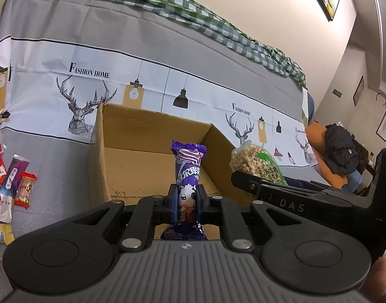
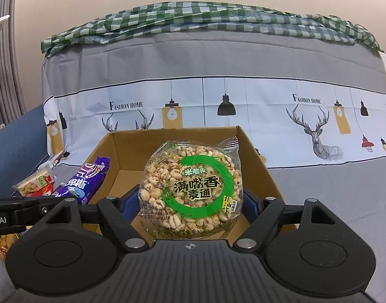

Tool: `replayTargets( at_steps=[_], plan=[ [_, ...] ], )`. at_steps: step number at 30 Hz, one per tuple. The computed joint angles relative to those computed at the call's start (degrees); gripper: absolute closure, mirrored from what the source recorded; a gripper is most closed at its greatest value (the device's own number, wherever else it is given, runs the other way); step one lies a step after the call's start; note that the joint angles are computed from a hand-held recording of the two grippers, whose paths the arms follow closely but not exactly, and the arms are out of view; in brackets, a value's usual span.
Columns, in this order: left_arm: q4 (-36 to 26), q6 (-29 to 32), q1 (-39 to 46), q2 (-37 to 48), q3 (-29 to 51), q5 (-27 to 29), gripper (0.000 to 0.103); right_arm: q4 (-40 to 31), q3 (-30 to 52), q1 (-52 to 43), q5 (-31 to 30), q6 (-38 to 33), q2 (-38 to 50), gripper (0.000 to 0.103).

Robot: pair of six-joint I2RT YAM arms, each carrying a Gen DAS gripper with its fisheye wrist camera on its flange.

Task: Organize snacks
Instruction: 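Carry the grain cake and purple candy bar over the cardboard box, then open both grippers to drop the grain cake and candy bar into the box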

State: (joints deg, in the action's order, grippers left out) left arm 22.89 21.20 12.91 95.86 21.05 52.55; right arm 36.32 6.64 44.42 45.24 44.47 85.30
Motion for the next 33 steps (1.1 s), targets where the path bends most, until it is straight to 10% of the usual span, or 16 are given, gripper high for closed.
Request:
replayTargets(
  at_steps=[33],
  plan=[
    [-3.2,0.8,0.9,2.5,2.3,2.9,0.078,-2.3,1.1,-2.0,-0.8,2.7,1.8,0.017]
  ],
)
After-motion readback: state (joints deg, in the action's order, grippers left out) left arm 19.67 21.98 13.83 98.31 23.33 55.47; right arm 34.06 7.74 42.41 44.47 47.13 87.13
